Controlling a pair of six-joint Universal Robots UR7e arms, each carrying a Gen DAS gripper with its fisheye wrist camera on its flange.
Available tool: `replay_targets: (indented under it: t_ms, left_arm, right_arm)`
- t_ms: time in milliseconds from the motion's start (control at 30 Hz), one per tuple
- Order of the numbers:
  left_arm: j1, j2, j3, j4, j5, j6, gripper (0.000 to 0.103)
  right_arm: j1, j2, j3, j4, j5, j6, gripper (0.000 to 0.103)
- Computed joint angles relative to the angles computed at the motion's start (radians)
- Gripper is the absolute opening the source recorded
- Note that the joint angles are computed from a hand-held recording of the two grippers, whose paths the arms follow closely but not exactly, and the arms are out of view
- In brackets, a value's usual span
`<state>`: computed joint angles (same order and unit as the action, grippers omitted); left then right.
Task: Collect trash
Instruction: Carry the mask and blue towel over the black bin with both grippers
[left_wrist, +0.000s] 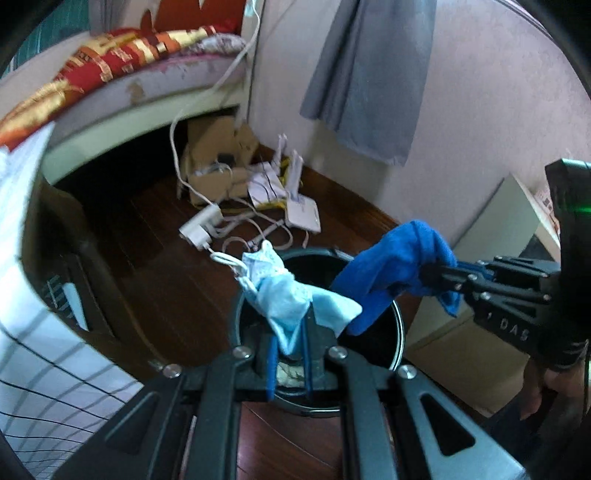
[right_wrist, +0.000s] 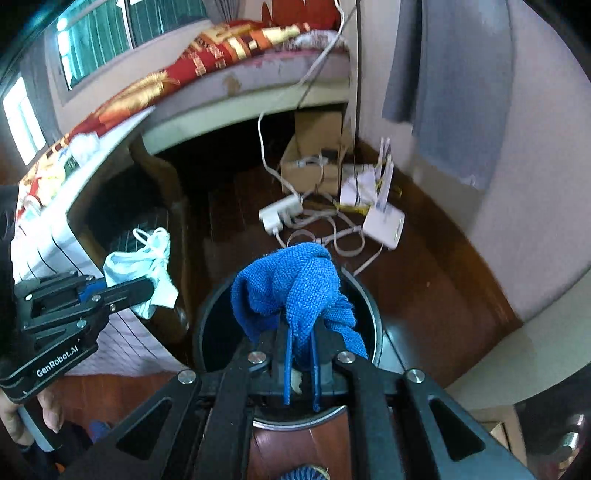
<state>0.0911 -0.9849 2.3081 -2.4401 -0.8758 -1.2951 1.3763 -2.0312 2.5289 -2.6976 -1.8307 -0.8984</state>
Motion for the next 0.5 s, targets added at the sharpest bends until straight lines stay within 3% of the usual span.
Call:
replay_targets:
  t_ms: [500]
  left_arm:
    - [0.100,0.127,0.016,-0.200,-0.104,0.069,0.012]
  right_arm:
    - [-0.099,0.137,0.031,-0.059,-0.058,-0.062,0.009]
